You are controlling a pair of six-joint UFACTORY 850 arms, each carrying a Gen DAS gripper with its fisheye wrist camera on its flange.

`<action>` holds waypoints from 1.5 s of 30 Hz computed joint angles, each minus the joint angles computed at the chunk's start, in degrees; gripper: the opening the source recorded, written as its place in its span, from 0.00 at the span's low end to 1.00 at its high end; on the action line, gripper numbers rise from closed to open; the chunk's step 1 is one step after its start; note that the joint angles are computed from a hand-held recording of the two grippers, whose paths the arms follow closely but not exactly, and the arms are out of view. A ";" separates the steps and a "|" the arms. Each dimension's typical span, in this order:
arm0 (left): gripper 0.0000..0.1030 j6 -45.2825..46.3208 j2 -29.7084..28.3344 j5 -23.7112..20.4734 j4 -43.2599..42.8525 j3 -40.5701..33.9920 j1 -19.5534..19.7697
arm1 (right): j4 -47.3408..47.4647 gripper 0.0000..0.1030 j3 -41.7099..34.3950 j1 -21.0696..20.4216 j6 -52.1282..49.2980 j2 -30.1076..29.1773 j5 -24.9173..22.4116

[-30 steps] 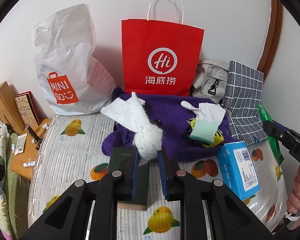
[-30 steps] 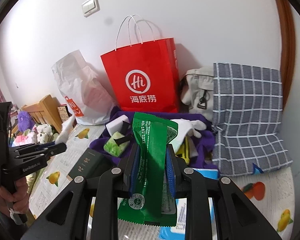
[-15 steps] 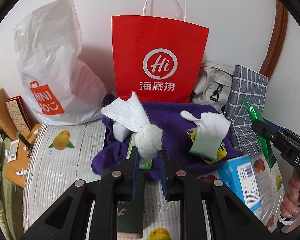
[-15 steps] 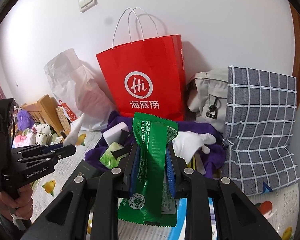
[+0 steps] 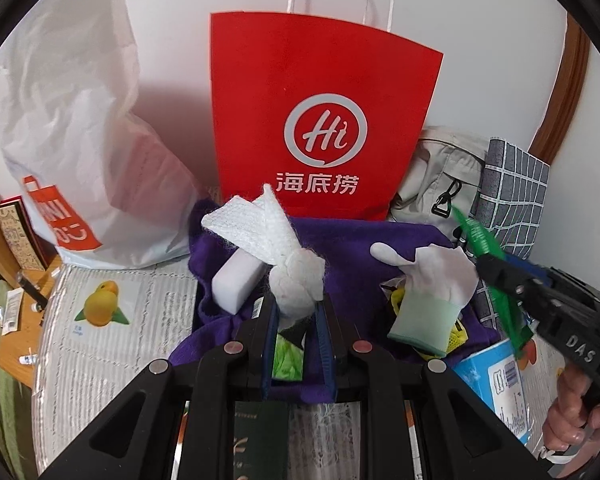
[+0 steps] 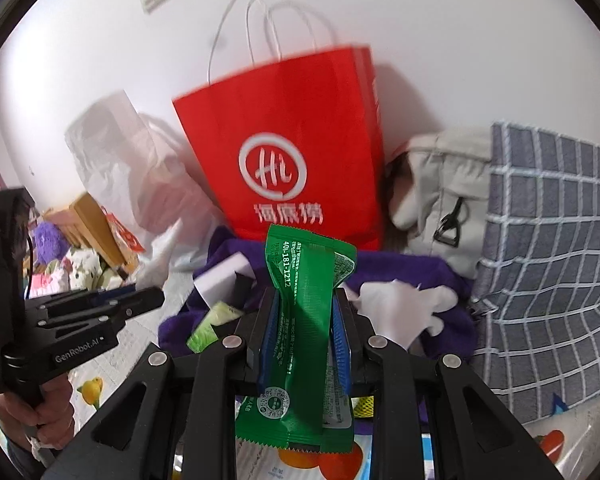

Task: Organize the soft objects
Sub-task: 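Carry the white tissue in the left tool while the right tool carries the packet to the towel, then set the tissue and green packet on the purple towel and open both tools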

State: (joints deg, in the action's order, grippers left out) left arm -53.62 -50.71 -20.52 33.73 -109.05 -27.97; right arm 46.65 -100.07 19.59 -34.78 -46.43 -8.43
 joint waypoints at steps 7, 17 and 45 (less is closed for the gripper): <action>0.18 6.95 -4.66 -2.19 -6.26 -6.87 0.90 | -9.30 0.25 -3.33 -0.63 8.29 -3.07 -1.43; 0.19 26.25 -11.24 -3.45 -27.19 -14.88 2.47 | -21.07 0.25 -10.80 -0.38 18.93 -9.69 -6.80; 0.42 33.85 -21.96 -14.46 -35.88 -31.32 2.93 | -27.49 0.51 -16.45 -0.06 26.01 -14.78 -10.32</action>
